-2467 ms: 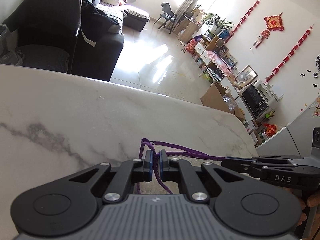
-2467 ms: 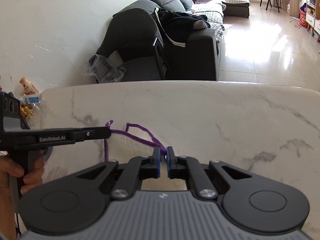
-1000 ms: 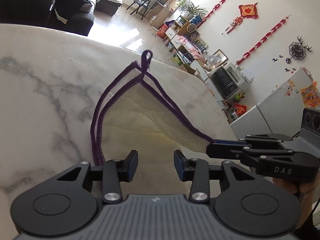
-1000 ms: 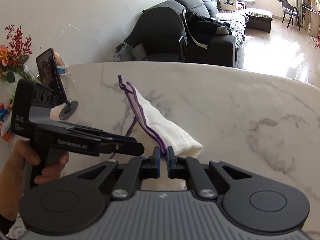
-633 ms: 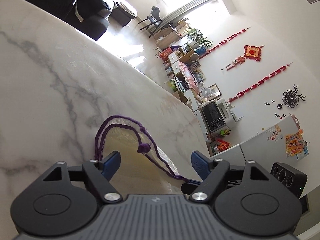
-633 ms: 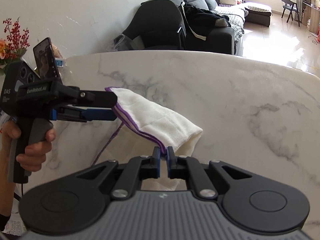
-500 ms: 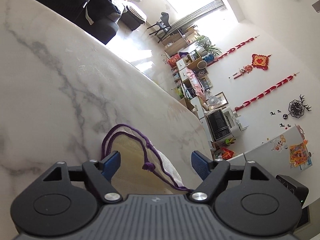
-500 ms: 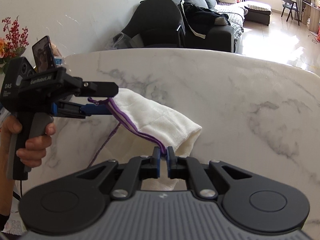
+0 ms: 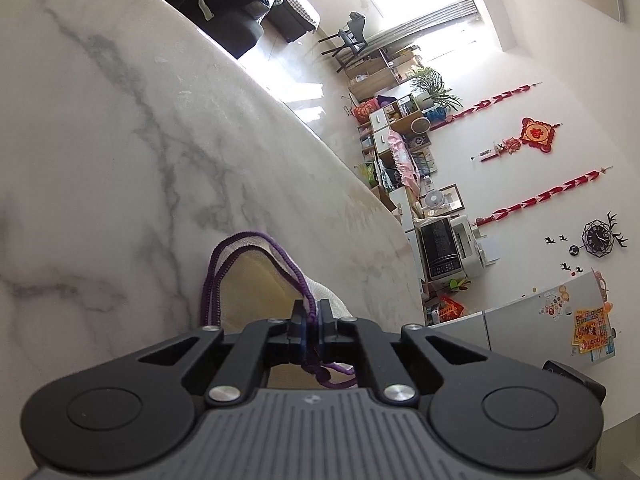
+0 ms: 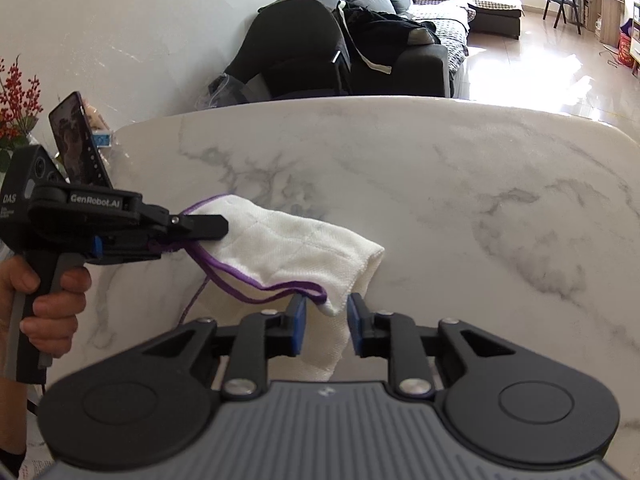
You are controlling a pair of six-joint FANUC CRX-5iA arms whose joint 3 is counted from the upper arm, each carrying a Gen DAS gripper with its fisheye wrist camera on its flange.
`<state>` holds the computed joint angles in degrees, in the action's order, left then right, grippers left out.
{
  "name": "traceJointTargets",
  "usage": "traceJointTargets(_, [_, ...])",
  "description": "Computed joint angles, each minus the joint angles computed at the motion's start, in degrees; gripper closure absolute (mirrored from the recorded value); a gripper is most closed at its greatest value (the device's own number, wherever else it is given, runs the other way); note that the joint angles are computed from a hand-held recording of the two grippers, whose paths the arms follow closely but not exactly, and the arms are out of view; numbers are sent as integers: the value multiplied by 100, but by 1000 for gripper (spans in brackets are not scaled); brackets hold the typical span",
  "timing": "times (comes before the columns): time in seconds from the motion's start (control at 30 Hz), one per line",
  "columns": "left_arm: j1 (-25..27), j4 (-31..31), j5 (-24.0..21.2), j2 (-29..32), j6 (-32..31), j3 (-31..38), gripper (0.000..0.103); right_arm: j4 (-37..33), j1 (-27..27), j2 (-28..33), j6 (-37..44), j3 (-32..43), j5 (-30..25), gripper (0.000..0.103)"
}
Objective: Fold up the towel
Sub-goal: 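Lift the gripped end with both grippers and carry it over the strip, then lower the end onto the strip's other half and open both grippers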
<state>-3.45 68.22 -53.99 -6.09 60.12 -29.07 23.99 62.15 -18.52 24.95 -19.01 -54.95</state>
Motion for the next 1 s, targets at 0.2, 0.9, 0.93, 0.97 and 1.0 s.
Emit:
traceJointTargets(0.2, [-94,365,25,56,14,45,99,-555,-318,-200,-495,-14,241,53])
traceJointTargets(0.9, [-468,234,428,200,438,493,99,238,372,342,-106,216,-275,47])
traceJointTargets(0.93, [-490,212,445,208,449,530,99,466,487,444,-67,229,-405,47])
traceJointTargets(0.97, [-508,188,459,215,459,567,99,686,588,539,-24,236,-526,47])
traceJointTargets(1.0, [-514,165,462,217,459,593,99,894,669,619,13,228,-636,47])
